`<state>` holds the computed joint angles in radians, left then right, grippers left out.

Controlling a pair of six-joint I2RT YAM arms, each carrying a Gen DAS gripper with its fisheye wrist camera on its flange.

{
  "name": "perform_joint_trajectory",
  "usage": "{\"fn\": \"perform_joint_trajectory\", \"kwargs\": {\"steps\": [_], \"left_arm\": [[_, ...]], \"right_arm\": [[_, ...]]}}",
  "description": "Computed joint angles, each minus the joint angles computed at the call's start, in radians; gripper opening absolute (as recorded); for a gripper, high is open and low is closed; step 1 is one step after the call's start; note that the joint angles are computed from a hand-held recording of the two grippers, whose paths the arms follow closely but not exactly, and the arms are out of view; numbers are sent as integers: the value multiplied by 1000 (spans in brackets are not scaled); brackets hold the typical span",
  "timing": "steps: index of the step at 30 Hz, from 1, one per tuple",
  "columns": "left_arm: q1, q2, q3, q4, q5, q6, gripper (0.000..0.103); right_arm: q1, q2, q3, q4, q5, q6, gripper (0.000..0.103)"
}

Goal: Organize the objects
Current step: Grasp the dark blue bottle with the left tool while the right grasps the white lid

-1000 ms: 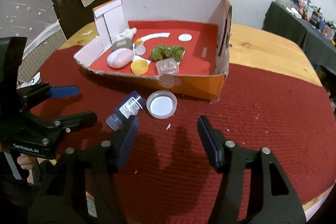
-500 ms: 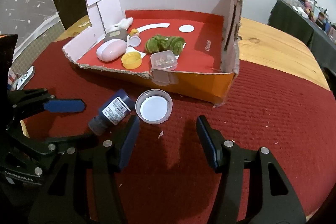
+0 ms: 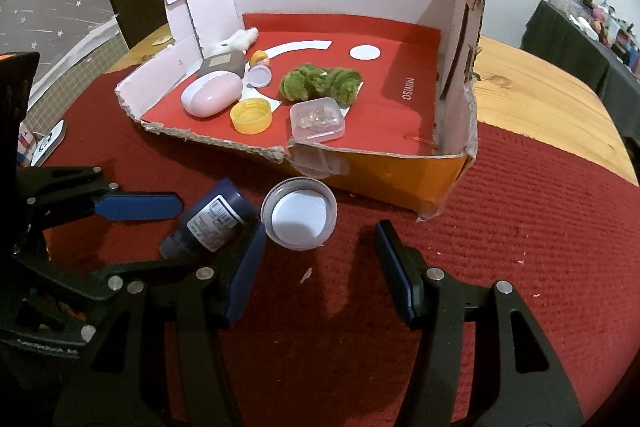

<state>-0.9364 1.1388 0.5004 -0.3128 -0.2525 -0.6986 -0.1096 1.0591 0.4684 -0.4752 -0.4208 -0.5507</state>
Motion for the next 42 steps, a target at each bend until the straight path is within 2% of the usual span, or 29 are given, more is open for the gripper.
{"fn": "perform_joint_trajectory", "kwargs": {"steps": [10, 11, 13, 15, 23, 26, 33, 42], "left_arm": [[21, 45, 29, 20, -26, 25, 46], [21, 48, 30, 20, -29, 30, 44], [20, 62, 36, 13, -42, 34, 33], [30, 64, 34, 7, -42, 34, 29], [90, -5, -8, -5, -10, 41, 29], [86, -4, -8, -6, -19, 42, 29], [81, -21, -18, -8, -22, 33, 29], [58, -112, -54, -67, -29, -2, 29]], "right_arm": [[14, 42, 17, 14, -5, 15, 55], [16, 46, 18, 16, -4, 14, 55], [30, 44, 14, 21, 8, 17, 55], [50, 45, 9, 31, 20, 25, 55], [111, 28, -18, 75, 58, 71, 54], [139, -3, -33, 78, 87, 82, 40], [134, -38, -39, 36, 69, 83, 39], [154, -133, -53, -50, 31, 102, 39]]}}
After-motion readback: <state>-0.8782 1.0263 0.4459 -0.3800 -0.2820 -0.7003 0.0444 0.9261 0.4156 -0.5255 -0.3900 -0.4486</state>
